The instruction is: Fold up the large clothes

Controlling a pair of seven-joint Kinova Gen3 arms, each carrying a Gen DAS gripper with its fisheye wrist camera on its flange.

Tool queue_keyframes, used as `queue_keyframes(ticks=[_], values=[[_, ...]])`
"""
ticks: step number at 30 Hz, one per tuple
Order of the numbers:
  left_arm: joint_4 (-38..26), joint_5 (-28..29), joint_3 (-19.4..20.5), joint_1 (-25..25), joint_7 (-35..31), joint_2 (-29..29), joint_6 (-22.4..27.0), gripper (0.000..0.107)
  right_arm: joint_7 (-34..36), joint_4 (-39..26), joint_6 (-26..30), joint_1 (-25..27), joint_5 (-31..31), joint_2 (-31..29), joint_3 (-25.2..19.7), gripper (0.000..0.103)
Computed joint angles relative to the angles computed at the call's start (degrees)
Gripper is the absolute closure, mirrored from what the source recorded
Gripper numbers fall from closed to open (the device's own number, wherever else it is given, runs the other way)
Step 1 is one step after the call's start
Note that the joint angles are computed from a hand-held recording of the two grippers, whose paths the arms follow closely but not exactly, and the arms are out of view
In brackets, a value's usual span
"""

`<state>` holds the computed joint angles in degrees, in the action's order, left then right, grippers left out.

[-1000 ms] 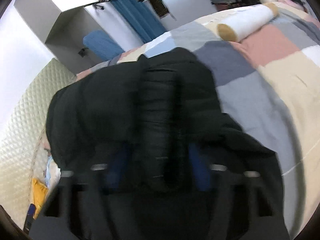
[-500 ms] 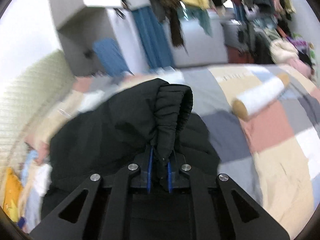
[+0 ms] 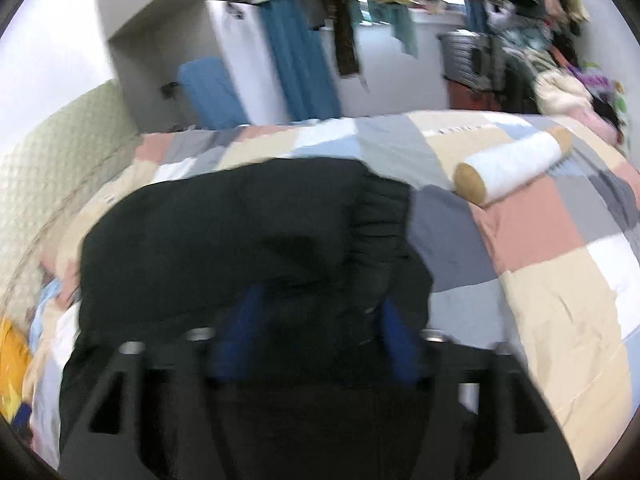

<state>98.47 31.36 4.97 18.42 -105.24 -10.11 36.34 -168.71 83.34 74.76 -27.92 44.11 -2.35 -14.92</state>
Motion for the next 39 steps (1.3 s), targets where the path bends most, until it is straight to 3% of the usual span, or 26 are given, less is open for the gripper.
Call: queue_keyframes(ticks=[9, 14, 20, 23, 28, 33, 37, 39], values=[[1.0, -1.6, -0.1, 0.7, 0.3, -2.7, -0.8, 0.033, -3.3, -3.6, 13.4, -9.2, 6.7, -0.1, -6.7, 0.035], [0.1, 0.5, -1.2, 2.0, -1.7, -2.1, 2.0, 0.033, -3.7, -6.2, 21.6, -15.1, 9.3, -1.1, -11.9, 0.035], [-0.1, -0.7, 0.1, 1.7, -1.0, -2.1, 2.9, 0.033, -9.4, -7.0, 25.9, -15.8, 5.9, -3.8, -19.0, 0.034], [0.1, 0.0, -0.2, 2.0, -1.4, -2.3, 3.2, 0.033, -9.5, -4.4, 22.9, -18.8, -1.1, -6.7, -13.6, 0.034], [0.0, 0.5, -0.1, 1.6, -0.8, -2.1, 3.8, 0.033, -8.3, 3.2, 17.8, -17.0, -12.8, -12.6, -6.2, 0.034], [-0.7, 0.3, 0.1, 1.2, -0.2, -1.4, 4.8, 0.033, -10.6, 11.6, 11.7, -11.1, -24.0, -18.6, 0.3, 0.029], [-0.8, 2.1, -0.8, 1.2, -1.0, -1.4, 5.5, 0.033, -6.6, 15.7, 8.2, -5.2, -30.9, -20.6, 3.1, 0.027], [-0.8, 2.9, -1.0, 0.9, -1.3, -1.4, 5.8, 0.033, -5.0, 16.6, 7.7, -3.9, -32.9, -20.5, 3.7, 0.020]])
